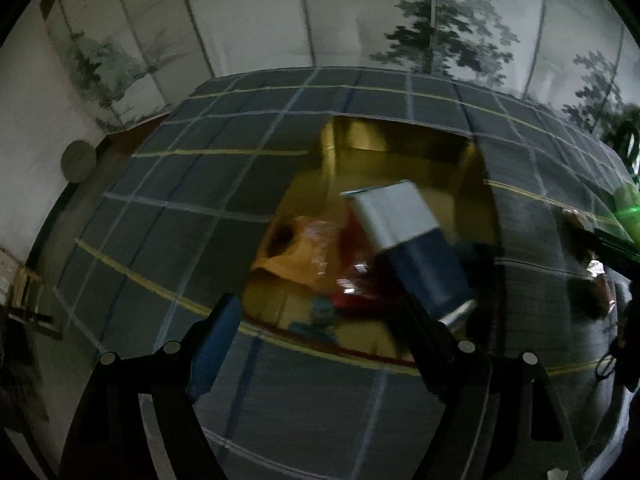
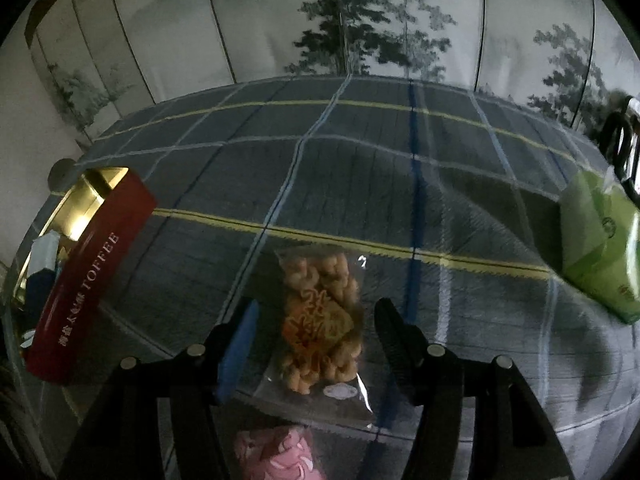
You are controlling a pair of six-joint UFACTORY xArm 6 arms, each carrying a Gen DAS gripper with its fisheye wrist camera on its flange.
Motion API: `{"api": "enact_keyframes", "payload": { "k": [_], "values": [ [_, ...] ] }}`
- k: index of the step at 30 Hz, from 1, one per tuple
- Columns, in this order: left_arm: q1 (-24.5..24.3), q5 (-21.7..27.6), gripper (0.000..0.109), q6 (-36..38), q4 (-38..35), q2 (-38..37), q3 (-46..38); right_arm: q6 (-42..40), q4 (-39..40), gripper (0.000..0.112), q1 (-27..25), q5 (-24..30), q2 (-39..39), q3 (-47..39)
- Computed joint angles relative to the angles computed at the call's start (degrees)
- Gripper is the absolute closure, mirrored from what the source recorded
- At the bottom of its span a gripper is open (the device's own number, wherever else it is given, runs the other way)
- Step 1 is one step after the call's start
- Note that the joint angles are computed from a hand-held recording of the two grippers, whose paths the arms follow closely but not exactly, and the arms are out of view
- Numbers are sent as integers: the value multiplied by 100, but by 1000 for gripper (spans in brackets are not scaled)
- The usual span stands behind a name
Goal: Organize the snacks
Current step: 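Return the right gripper to the table and grasp the clear orange-labeled cashew bag, then grasp the pink patterned packet with the left gripper while the right gripper holds the cashew bag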
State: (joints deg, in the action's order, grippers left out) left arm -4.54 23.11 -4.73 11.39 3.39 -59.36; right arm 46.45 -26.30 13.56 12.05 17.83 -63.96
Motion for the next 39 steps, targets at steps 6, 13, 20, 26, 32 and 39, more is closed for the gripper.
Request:
{"api": "enact_keyframes", "payload": {
  "k": [6, 13, 20, 26, 32, 39],
  "values": [
    [-351, 31, 31, 55, 7, 31, -45, 611, -771, 61, 14, -2, 52, -40],
    [-849, 130, 31, 227, -130, 130, -107, 1212, -1633, 72, -146, -246, -141, 222],
    [-1405, 422, 31, 893, -954, 256, -244, 2689, -3250, 72, -642, -250, -976, 1036],
    [-1860, 956, 31, 1401, -1883, 589, -716, 3504, -4018, 72, -1197, -338, -1670, 1976],
    [-2173, 1543, 31, 1177, -2418, 1104, -1481, 3914, -4337, 72, -1597, -669, -2029, 2447],
    [-2483, 2051, 39, 342, -2400, 1859, -2496, 3984, -4427, 72, -1722, -919, -2050, 2517]
  ]
}}
